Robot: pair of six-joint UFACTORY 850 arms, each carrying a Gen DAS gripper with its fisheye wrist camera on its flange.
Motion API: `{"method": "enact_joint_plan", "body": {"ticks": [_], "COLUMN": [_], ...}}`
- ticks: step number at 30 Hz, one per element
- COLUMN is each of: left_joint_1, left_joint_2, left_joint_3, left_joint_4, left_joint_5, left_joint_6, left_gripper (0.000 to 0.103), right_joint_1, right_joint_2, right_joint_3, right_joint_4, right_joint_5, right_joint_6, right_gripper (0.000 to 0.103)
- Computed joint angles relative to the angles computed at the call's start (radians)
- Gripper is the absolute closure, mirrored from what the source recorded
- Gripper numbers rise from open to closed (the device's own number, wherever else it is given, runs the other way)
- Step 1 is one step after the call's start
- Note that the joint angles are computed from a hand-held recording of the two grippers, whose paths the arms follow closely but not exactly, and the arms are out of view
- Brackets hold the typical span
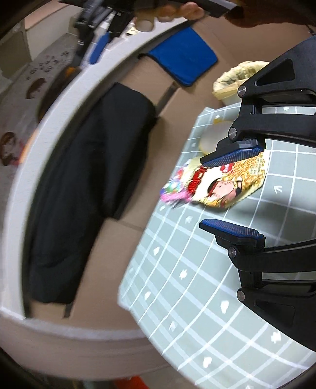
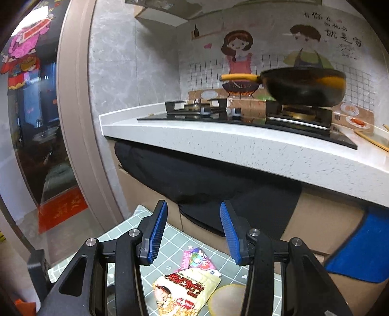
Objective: Collect trash
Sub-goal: 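Grasp the red-gold snack bag with the left gripper while the right gripper grasps the pink Kleenex pack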
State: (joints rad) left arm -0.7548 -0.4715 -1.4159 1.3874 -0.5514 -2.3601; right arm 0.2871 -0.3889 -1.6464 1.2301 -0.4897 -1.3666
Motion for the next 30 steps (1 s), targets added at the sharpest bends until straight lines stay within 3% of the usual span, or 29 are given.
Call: {"method": "enact_joint_plan", "body": {"ticks": [4,7,11,13,16,19,24,27,30], "left_joint_1": [0.049,0.073,0.094,0.095,0.072,0.046,0.003,-0.006,-0.003], "left_joint_2": [-0.106,-0.179,-0.220,-0.223,-0.192,-0.123,0.008,0.045,0.062], "left_joint_3": [-0.104,-0.178,-0.208,-0.209,-0.176,-0.091,0.068,0.110,0.135], "left_joint_4": [-0.183,-0.295,-0.311,-0.346,-0.368,-0.312,-0.174,-0.169,-0.179], "left_joint_5": [0.101,0.114,0.195,0.222,0.190,0.171,0.055,-0.015,-0.023], "left_joint_6": [0.146,0.246,0.216,0.255,0.323,0.267,0.048,0.024,0.017], "left_gripper": [0.057,0.057,0.059,0.087,0.099,0.099,0.100,0.100,0.100], "right_joint_1": [-0.004,-0.022,-0.034,-0.034,-0.025,-0.020,-0.016,-0.007,0.007], "right_joint_2": [-0.070,-0.129,-0.216,-0.257,-0.300,-0.360,-0.457,-0.514,-0.550], "right_joint_3": [-0.051,-0.084,-0.128,-0.144,-0.144,-0.185,-0.284,-0.353,-0.404], "right_joint_4": [-0.042,-0.063,-0.126,-0.157,-0.199,-0.239,-0.310,-0.380,-0.434], "right_joint_5": [-0.044,-0.124,-0.228,-0.267,-0.253,-0.259,-0.286,-0.293,-0.291], "right_joint_6": [0.034,0.081,0.118,0.118,0.108,0.115,0.189,0.258,0.305], "right_gripper": [0.060,0.060,0.060,0.060,0.060,0.060,0.060,0.059,0.059]}}
